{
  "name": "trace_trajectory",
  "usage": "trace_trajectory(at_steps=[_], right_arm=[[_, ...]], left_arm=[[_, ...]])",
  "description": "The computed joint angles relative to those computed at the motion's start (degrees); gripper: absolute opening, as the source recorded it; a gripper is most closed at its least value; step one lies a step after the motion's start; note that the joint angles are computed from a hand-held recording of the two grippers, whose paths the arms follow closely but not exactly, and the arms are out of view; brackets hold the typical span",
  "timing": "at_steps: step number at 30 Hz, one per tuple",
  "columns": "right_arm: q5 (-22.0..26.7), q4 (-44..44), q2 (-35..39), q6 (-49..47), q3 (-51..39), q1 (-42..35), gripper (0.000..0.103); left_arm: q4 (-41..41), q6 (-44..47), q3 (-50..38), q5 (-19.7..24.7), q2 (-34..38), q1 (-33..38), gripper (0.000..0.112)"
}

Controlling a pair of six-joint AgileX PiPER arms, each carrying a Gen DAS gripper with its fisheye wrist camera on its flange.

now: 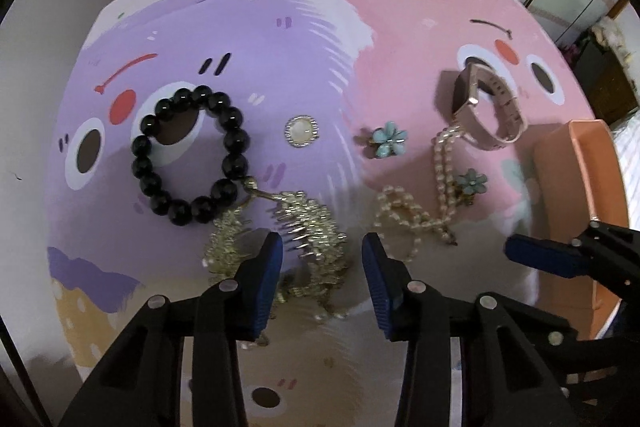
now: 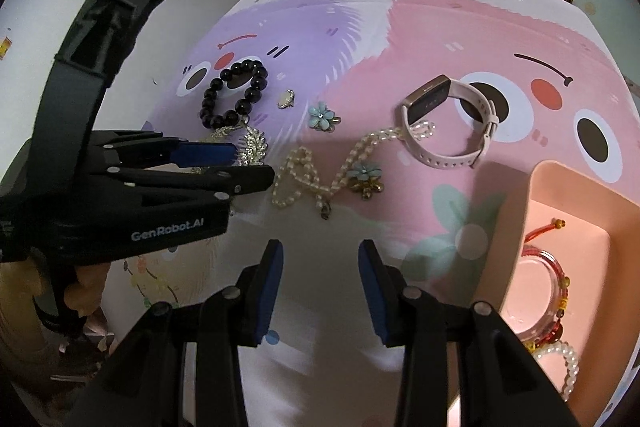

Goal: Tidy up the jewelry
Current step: 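Lower the left tool and close it on the silver leaf hair comb, then close the right tool on the white-strap watch while the left tool lifts the comb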

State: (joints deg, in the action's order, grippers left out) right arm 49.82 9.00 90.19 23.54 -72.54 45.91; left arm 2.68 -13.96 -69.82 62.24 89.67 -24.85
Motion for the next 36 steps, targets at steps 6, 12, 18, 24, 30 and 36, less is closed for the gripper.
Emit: trace_trajectory(at_steps=[6, 12, 18, 24, 30, 36], right_arm=[[-1.35, 1.49, -0.79, -1.37, 1.4, -0.55, 0.039], [-2.14, 2.29, -0.89, -2.06, 1.88, -0.62, 0.039], [-2.04, 2.36, -1.11, -2.14, 2.08, -0.65, 0.039], [-2.16, 2.09, -1.05, -1.56, 2.11, -0.53, 0.039], [-2.1, 1.82, -1.19, -1.15, 2.39, -0.39, 0.039], [-2.35, 1.14, -1.27, 0.07, 2.23, 0.1, 0.039]], left_arm=[[1.16, -0.73, -0.93, 1.02, 0.6, -0.12, 0.041], [0.07, -0.91, -2.03, 1.97, 1.15, 0.18, 0.041], [-0.19, 0.13, -3.32, 2.11, 2.54, 1.69, 0.028], [-0.26, -0.42, -3.73, 2.49, 2.75, 2.95, 0.027], [-1.37, -0.52, -0.95, 1.65, -2.77, 5.33, 0.025], [-1.88, -0.7, 0.56, 2.35, -9.4, 6.91, 0.025]])
